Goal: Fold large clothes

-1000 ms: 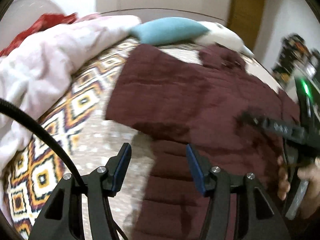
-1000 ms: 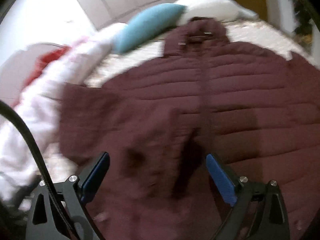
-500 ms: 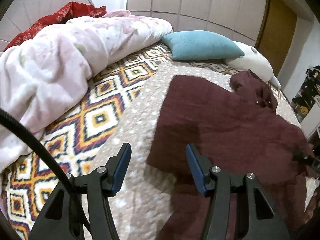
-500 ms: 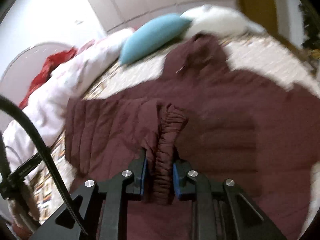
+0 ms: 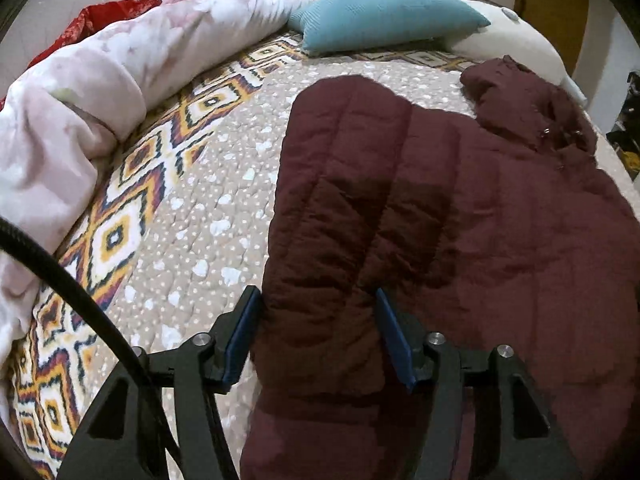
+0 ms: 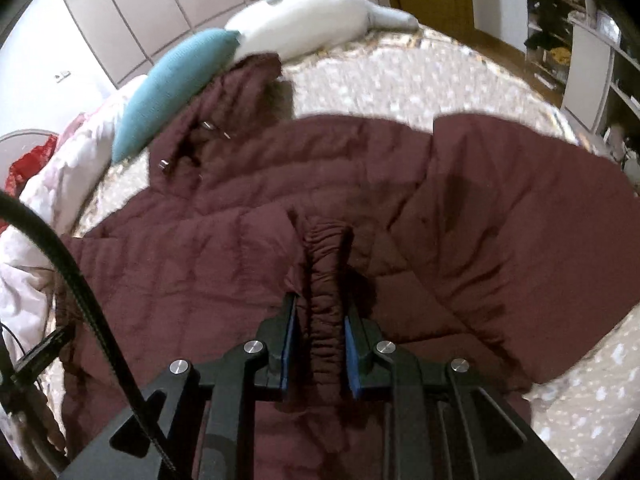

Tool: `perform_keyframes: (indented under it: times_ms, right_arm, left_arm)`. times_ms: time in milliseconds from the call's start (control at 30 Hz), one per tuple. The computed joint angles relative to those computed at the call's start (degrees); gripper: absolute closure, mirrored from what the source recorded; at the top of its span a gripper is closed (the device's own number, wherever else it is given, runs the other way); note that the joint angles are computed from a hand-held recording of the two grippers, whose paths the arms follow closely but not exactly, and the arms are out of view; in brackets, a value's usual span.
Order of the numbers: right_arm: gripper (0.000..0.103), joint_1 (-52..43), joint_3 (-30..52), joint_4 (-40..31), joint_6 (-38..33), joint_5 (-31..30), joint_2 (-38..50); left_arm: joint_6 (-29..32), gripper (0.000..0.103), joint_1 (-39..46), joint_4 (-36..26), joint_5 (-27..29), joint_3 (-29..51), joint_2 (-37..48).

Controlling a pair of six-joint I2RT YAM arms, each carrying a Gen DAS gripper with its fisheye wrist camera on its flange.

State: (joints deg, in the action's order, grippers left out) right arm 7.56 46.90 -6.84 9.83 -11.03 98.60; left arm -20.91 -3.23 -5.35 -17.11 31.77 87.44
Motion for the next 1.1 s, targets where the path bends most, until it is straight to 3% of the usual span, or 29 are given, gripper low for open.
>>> perform_keyframes:
  times_ms: [133, 267, 300, 367, 433, 567, 633, 700, 800, 967, 1100]
  right_arm:
    - [0.08, -1.62, -1.34, 4.23, 0.63, -2.3, 2.63]
    - [0.074, -2.08, -2.07, 4.33, -0.22, -3.23, 1.42]
    - [0.071, -3.31, -2.25, 2.88, -0.18, -5.23, -0.01]
    - [0.051, -7.84, -3.81, 0.95, 0.51, -11.42, -4.03]
    - [0.039, -13.71, -6.57, -0.18, -0.58, -16.8, -9.56]
    - [0.039, -30.64, -7.19, -9.38, -13.23, -24.41, -15.6]
    - [0.039, -39.34, -5.64, -12.72, -20.26, -25.72, -13.98]
    - [0.039, -46.12, -2.69, -14.57, -25.13, -25.61, -9.13]
    - [0.039, -54.24, 3.76, -15.98, -24.33, -28.63, 0.89]
    - [0.039, -58.7, 14.51, -16.49, -16.92, -35.59, 14.04]
    - [0.039, -57.97, 19.85, -10.05, -5.35, -34.67, 19.69]
  left_arm:
    - [-0.69, 0.035, -1.82, 1.37, -3.5, 0.18, 2.25]
    - [-1.78, 0.035, -5.63, -4.85, -7.62, 0.13, -3.28]
    - [-2.85, 0.035, -6.8, -7.19, -7.59, -1.12, -7.46]
    - [-5.48, 0.036, -9.09, -12.32, -6.91, -4.03, -17.65]
    - [-10.41, 0.035, -14.65, -21.47, -7.94, -5.74, -29.53]
    - [-26.24, 0.034, -33.51, -39.09, -14.34, -4.46, -40.82]
    - [-38.97, 0.033, -46.94, -46.31, -18.55, -3.02, -40.84]
    - [-48.15, 0.033, -56.73, -49.65, -20.81, -1.89, -38.33]
    - [-57.63, 0.033, -66.86, -50.44, -22.88, -0.6, -32.0]
    - [-61.86, 0.033, -72.6, -49.49, -24.28, 1.85, -23.92]
    - [-61.13, 0.033, -72.07, -48.2, -24.05, 2.15, -22.9]
